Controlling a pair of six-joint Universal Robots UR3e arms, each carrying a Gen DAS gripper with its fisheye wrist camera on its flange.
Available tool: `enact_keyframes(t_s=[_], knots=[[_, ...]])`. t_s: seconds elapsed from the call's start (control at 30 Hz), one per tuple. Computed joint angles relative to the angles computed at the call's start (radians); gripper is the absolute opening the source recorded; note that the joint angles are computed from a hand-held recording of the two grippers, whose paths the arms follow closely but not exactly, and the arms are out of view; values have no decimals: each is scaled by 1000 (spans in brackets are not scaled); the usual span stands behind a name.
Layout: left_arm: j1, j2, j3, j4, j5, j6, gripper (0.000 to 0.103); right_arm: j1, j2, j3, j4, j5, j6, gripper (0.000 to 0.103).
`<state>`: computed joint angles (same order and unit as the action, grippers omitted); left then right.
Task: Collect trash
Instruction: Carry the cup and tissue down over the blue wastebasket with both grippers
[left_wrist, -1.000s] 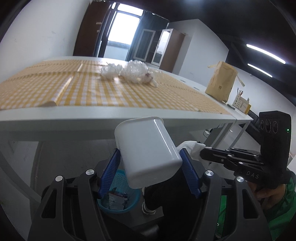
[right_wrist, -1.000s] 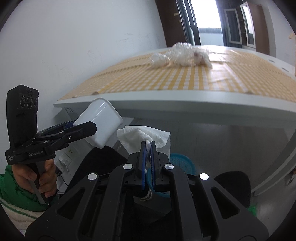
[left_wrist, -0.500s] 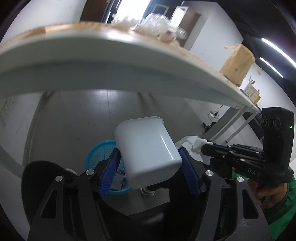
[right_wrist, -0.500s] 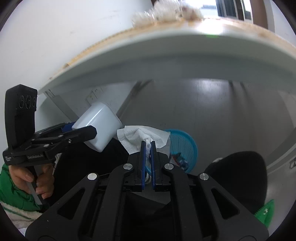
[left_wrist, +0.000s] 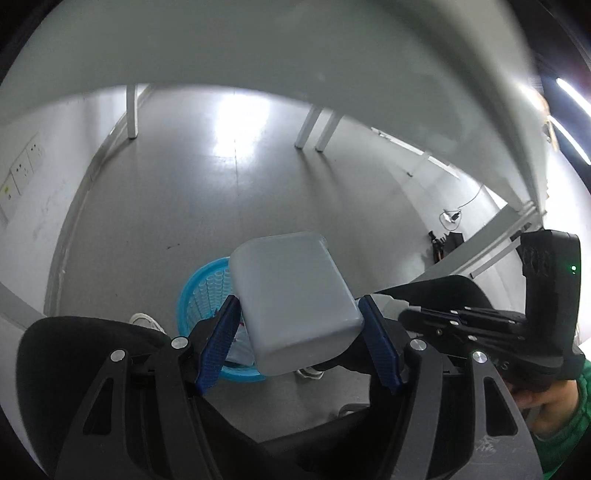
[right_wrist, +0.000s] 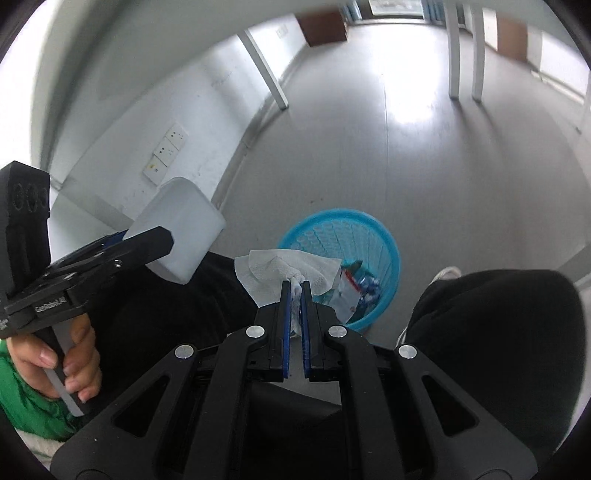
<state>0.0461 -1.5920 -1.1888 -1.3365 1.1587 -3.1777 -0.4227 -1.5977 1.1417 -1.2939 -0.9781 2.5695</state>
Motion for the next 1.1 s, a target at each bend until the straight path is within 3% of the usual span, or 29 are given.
enact_keyframes(t_s=[0.23, 0.47, 0.63, 0.87, 1.1], knots=[[-4, -87, 26, 10, 1, -36, 65, 83, 88, 31, -146, -71, 118, 4], [-5, -154, 36, 23, 12, -72, 65, 154, 270, -85, -195, -131, 215, 4], [-15, -170, 6, 99, 32, -128, 65, 187, 359, -124, -233, -162, 235, 4], [-35, -297, 124, 48, 71, -192, 65, 237, 510, -268, -211, -206, 280, 4], [-47, -445, 277, -40, 78, -238, 65, 252, 762, -583, -55, -222, 330, 4]])
